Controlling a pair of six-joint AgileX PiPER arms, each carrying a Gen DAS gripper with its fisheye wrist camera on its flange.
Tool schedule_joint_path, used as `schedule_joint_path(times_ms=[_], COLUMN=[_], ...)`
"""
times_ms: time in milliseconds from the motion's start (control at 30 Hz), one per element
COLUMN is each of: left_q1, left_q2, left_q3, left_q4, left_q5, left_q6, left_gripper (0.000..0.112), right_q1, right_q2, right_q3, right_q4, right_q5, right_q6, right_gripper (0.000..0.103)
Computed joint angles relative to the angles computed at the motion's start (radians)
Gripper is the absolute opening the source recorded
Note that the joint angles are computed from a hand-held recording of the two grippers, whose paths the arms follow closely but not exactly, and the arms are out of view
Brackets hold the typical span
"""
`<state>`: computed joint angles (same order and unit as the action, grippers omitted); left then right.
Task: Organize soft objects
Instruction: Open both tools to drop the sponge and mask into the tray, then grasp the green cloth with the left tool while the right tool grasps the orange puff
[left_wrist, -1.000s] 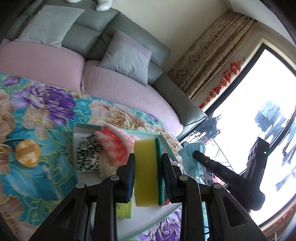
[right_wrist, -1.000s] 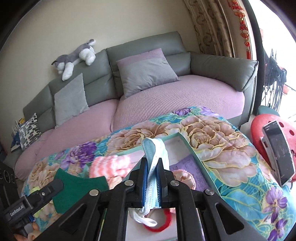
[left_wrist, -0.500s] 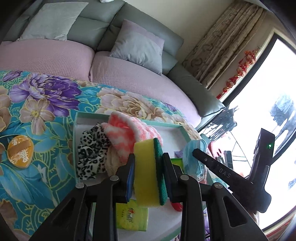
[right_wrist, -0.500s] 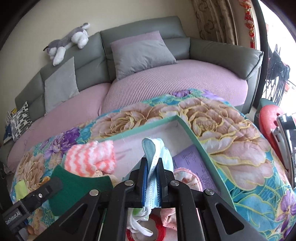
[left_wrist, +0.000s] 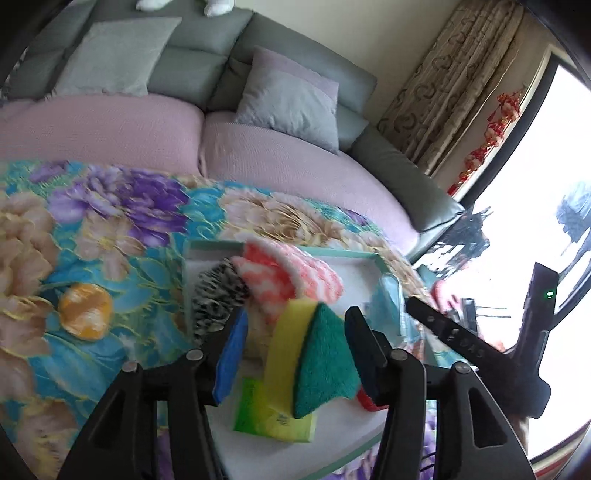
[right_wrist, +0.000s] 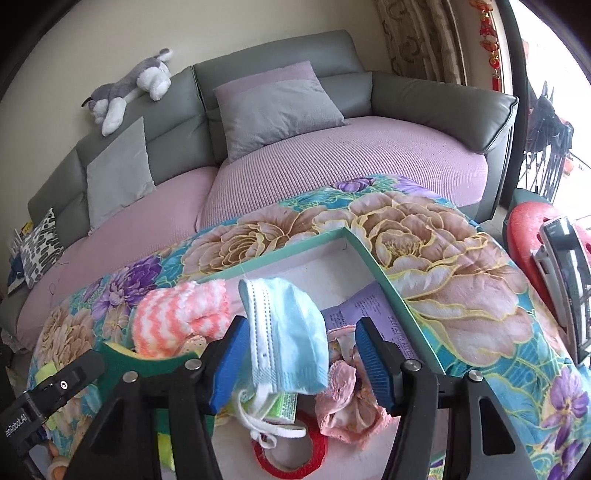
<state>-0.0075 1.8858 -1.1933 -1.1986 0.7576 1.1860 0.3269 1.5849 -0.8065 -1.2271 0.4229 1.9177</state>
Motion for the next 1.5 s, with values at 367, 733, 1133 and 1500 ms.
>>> schedule_joint_path(times_ms=[367, 733, 1133, 1500], left_q1=[0.028, 0.210, 0.394, 0.465], left_q2=[-0.076, -0.094, -0.044, 0.067], left_q3=[0.030, 0.039, -0.038, -0.136], left_q4=[0.276, 0.762, 0.707, 0.633], left_q5=[-0.296, -0.564, -0.548, -0.461], left_q6=[-0.200, -0.752, -0.701, -0.632], left_gripper=[0.094, 0.099, 0.100, 0.100], right_q1=[0.054, 0.169, 0.333, 0.377], right_q2=[-0.011, 0.005, 0.247, 0.585], right_q3=[-0.048, -0.130, -0.443, -0.848], right_q4=[0.162, 0.094, 0.076, 0.513], right_q5=[0.057, 0.107, 0.051, 0.088], right_q6=[-0.166, -0.112, -0.198, -0.707], right_gripper=[0.093, 0.101, 0.101, 0.100])
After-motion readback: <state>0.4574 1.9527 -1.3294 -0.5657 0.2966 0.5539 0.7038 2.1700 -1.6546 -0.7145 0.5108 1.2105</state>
